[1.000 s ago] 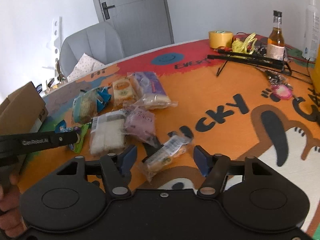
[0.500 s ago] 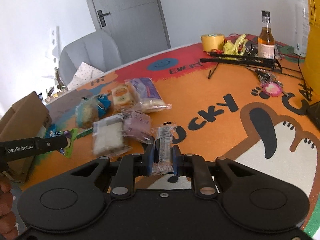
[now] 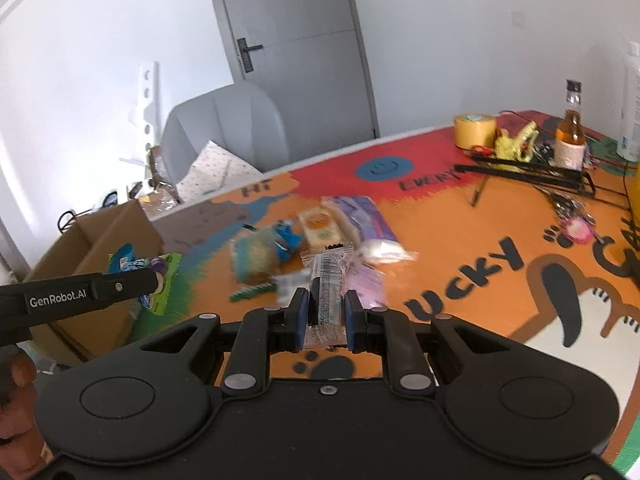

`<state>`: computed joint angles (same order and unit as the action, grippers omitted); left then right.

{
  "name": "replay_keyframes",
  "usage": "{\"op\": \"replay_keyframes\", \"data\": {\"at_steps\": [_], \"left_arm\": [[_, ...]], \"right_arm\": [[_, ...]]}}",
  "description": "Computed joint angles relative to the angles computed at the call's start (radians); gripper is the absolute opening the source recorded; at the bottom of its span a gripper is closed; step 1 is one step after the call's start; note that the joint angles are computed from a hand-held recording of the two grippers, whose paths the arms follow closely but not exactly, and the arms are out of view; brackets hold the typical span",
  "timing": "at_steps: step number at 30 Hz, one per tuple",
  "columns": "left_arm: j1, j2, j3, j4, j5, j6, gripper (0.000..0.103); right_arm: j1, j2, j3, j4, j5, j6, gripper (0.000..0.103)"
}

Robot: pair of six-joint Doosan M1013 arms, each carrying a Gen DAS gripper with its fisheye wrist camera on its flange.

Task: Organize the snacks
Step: 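Carry both snacks over the cardboard box and open both grippers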

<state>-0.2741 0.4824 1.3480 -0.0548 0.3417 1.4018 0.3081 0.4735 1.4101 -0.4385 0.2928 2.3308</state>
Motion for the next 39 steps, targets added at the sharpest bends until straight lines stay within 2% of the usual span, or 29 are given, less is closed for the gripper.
{"op": "replay_keyframes", "data": {"at_steps": [10, 21, 39], "left_arm": [[0.017, -0.035, 0.028, 0.043, -0.022, -0.032, 0.024], [0.051, -0.066, 0.055, 0.157, -0.047, -0.159, 0.024], [0.122, -0.079, 0.064, 0.290, -0.051, -0.307, 0.024]], "right_arm": [[0.026, 0.005, -0.028, 0.013, -0.008, -0.045, 0.017], [0.057, 0.021, -0.071, 0.138, -0.026, -0.204, 0.017], [0.105, 0.087, -0.183, 0.302, 0.003, -0.395, 0.017]]}}
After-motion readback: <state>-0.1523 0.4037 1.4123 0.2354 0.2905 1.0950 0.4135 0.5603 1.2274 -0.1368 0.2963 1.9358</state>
